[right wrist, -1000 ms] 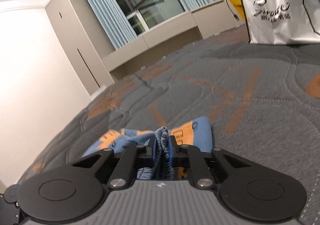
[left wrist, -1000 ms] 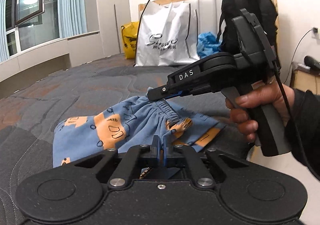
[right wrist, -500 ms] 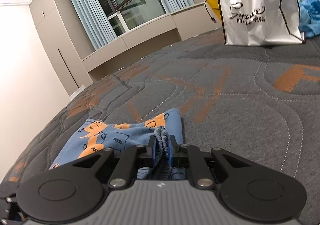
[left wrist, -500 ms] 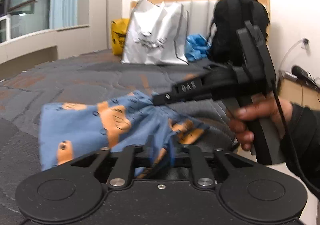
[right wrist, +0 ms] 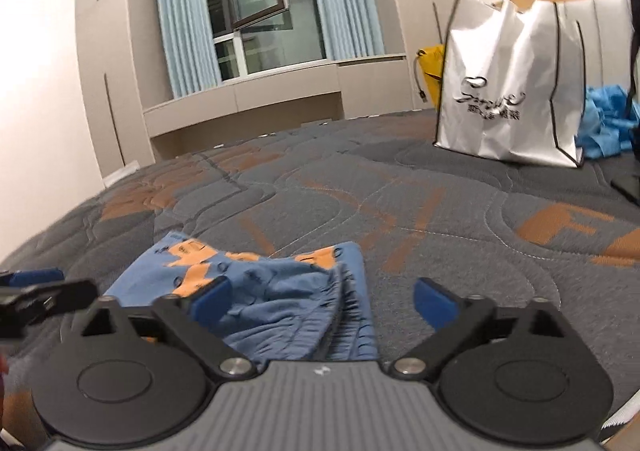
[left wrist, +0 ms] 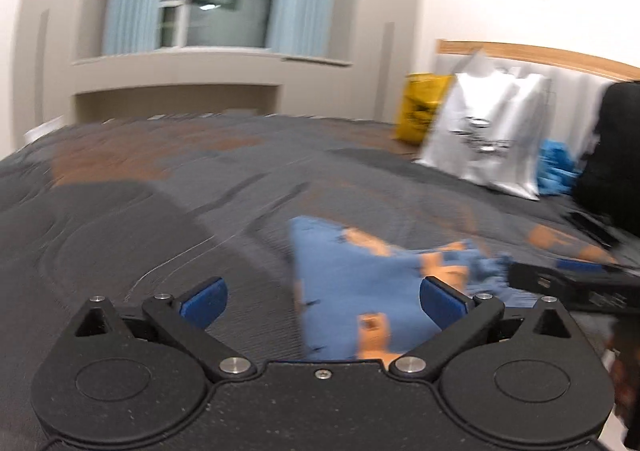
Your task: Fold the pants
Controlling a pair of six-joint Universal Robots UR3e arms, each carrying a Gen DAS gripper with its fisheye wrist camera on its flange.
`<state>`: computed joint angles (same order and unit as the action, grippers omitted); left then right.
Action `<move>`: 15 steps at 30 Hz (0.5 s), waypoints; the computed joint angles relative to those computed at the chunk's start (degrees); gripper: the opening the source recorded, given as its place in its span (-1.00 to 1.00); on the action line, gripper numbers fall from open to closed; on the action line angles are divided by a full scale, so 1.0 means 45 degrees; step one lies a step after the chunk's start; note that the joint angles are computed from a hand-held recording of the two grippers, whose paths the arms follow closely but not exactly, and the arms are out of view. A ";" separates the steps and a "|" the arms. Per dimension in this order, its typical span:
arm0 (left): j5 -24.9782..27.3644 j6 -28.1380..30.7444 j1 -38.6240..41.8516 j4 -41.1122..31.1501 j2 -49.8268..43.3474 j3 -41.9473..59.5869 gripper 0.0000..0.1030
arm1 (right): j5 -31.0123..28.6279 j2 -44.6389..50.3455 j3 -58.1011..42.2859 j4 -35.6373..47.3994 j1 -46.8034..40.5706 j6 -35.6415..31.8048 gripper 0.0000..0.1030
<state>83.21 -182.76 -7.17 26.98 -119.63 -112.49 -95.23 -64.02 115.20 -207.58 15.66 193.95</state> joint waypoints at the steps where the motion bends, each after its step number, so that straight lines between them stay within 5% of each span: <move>1: -0.0028 -0.0081 0.0122 -0.0067 -0.0003 -0.0083 0.99 | -0.0048 0.0035 -0.0100 0.0130 0.0146 -0.0095 1.00; 3: -0.0307 -0.0084 0.0315 -0.0334 0.0115 -0.0294 0.99 | -0.0438 0.0072 -0.0483 0.0826 0.0480 -0.0160 1.00; 8: -0.0155 0.0777 0.0407 -0.1109 0.0276 -0.0718 0.99 | -0.4261 0.0463 -0.1978 0.3667 0.1977 -0.0229 1.00; 15: -0.1314 0.1297 0.1273 -0.0763 0.0790 -0.1875 0.99 | -0.3494 -0.0465 -0.0069 0.2963 0.1684 0.0050 0.99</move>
<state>77.29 -176.93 -1.44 23.54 -116.08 -120.92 -110.96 -66.11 114.89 -194.24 23.24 194.17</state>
